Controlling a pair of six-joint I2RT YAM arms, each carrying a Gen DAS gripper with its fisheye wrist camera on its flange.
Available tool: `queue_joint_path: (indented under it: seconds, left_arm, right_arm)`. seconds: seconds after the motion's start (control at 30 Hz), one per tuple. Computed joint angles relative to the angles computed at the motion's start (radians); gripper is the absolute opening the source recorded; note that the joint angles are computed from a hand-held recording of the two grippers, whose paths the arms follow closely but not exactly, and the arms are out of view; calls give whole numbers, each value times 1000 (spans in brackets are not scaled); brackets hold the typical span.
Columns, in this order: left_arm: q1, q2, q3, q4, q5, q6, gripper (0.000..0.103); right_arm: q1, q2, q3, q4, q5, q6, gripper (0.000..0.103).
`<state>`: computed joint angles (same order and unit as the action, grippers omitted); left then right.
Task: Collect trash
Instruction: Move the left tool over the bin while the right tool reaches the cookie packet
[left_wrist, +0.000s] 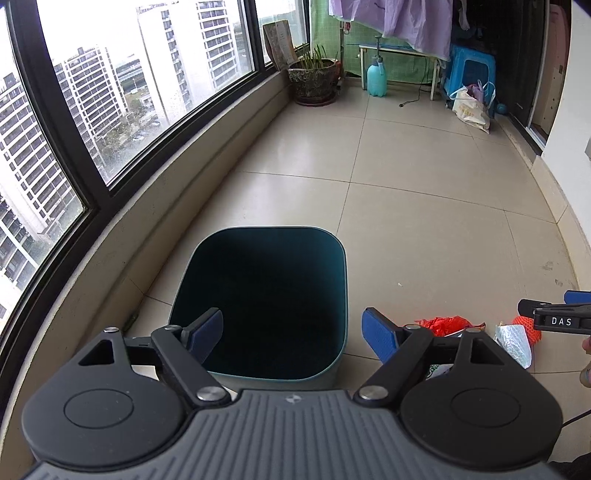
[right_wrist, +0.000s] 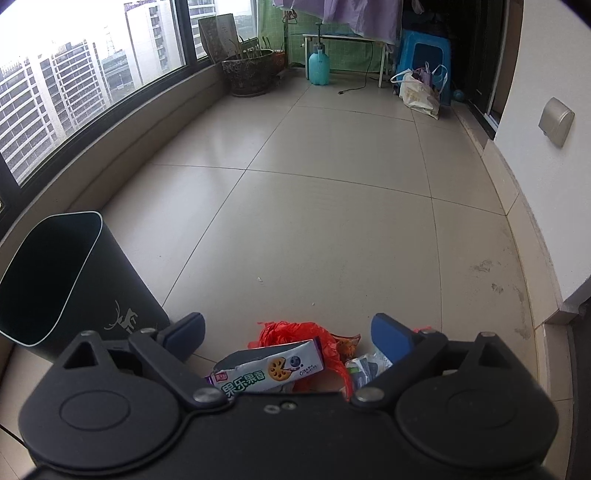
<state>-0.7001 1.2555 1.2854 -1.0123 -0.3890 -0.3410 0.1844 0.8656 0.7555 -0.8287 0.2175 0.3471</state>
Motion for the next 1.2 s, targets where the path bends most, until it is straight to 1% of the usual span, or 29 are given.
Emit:
queue_joint_path:
  seconds: [0.17,0.23,0.3,0.4,0.57,0.63,0.67,0.73,0.8,0.83,0.9,0.93,1.0,1.07,1.13,1.2]
  left_arm:
    - [159,37,-55,73,38,56,82]
    - [225,55,-76,100,55,77,82]
    - [283,66,-101,135,53,102,82]
    - [358,115,-122,183,48,130,82]
    - [460,203,-130,243,78,175,79]
    - [489,257,-114,261,88,190,71]
    - [489,274,-111,264,80,186,70]
    - [500,313,-98,273,84,186,63]
    - [505,344,-91,277,89,186,60]
    - [504,353,-93,282,91,191,54]
    - [499,368,-91,278,94,197,49]
    - [506,382,-90,285,107,211,42]
    - [491,385,-95,275,115,224,33]
    - [455,379,-111,276,67,233,33]
    - [445,372,-118,267,63,230,32]
    - [433,364,-115,235,65,218,30]
  right_arm:
    - [-12,245,-70,203,-22,73,95]
    - [4,356,-87,281,-6,127,94]
    - [-8,456,-93,347,-20,157,94]
    - [-50,600,-78,422,-50,200,93]
    - [-110,766,-35,491,-76,267,93]
    - [-132,809,-22,505,-93,290,93]
    - [-138,825,-17,510,-96,299,93]
    - [-150,865,-4,519,-99,313,93]
    - [-158,895,-1,535,-112,326,94]
    - [-162,918,2,545,-119,332,94]
    - [-165,953,10,551,-127,349,94]
    - [-166,968,12,557,-132,358,94]
    - [-174,1012,22,573,-152,385,94]
    - [-180,1043,27,595,-176,397,94]
    - [-182,1081,43,604,-199,392,94]
    - [-176,1117,60,604,-216,399,94]
